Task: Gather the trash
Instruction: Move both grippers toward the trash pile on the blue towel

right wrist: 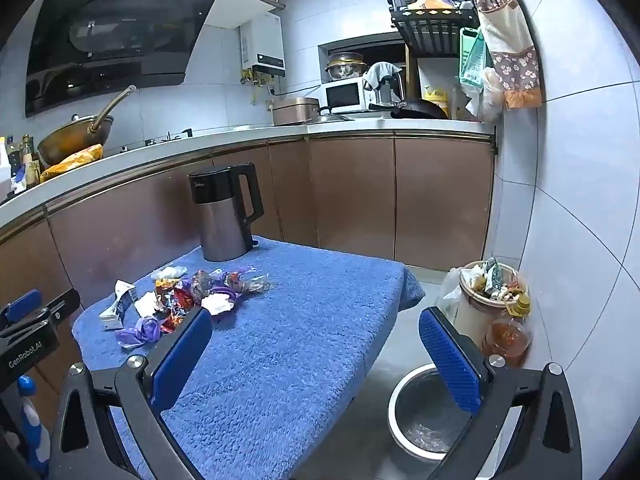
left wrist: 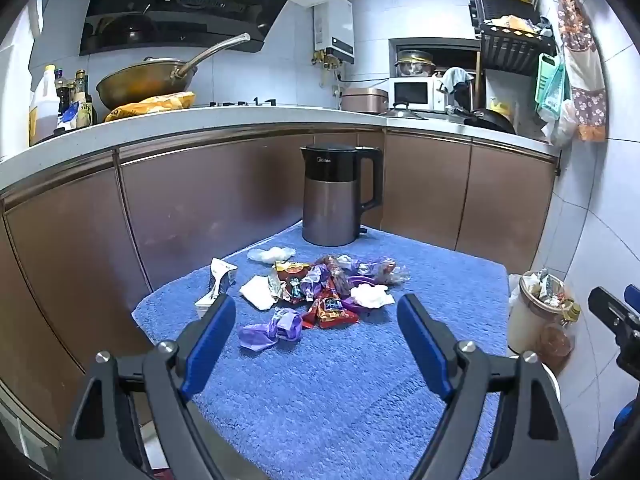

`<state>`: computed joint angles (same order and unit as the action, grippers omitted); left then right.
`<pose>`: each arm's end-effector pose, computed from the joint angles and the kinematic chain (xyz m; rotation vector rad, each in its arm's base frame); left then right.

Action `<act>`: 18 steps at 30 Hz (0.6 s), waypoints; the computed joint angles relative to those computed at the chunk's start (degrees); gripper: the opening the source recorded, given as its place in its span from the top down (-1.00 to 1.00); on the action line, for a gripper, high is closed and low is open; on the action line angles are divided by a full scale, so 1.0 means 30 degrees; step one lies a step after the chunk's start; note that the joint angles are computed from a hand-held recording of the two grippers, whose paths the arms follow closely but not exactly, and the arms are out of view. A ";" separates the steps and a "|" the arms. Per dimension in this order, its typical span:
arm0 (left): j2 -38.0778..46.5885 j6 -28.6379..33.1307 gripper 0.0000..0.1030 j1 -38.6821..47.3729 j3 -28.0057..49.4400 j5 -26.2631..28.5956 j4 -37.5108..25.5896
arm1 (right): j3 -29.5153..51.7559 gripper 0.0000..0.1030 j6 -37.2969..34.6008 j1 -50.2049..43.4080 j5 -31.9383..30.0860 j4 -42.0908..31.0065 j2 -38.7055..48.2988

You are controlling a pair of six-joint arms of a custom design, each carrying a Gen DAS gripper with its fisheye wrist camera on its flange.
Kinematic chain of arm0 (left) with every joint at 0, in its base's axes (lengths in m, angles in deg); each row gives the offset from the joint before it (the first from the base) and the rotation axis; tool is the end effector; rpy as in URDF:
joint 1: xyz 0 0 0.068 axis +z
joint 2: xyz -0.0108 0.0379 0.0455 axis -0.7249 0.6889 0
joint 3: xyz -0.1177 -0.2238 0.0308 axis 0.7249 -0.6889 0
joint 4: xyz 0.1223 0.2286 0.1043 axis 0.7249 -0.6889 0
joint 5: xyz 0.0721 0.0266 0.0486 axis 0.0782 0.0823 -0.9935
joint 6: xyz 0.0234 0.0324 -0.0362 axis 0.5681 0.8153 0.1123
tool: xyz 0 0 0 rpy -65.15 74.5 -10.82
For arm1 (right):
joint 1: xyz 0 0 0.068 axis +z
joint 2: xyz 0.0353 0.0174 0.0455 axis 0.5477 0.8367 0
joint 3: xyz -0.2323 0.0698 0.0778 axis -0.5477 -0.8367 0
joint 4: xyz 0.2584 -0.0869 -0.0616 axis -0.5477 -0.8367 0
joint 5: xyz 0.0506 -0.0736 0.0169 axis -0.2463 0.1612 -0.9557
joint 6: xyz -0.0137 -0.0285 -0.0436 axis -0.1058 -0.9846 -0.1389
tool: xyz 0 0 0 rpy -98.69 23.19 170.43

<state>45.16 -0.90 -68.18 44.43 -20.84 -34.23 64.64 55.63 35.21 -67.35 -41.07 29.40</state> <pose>0.2052 -0.0629 0.3588 -0.1765 1.9930 0.1330 0.2071 0.0107 0.3547 -0.0239 1.9729 0.1658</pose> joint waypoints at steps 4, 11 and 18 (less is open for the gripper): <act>0.0365 0.0392 -0.60 0.0455 -0.0076 0.0208 0.0672 | 0.0239 -1.00 0.0069 -0.0110 -0.0114 0.0501 0.0635; 0.0349 0.1379 -0.60 0.1073 -0.0580 0.0500 0.2575 | 0.0888 -1.00 0.0016 -0.0054 0.0266 0.1113 0.1868; 0.0059 0.2105 -0.60 0.2922 -0.0988 0.2284 0.2841 | 0.1320 -1.00 -0.0376 -0.0303 -0.0462 0.2281 0.3156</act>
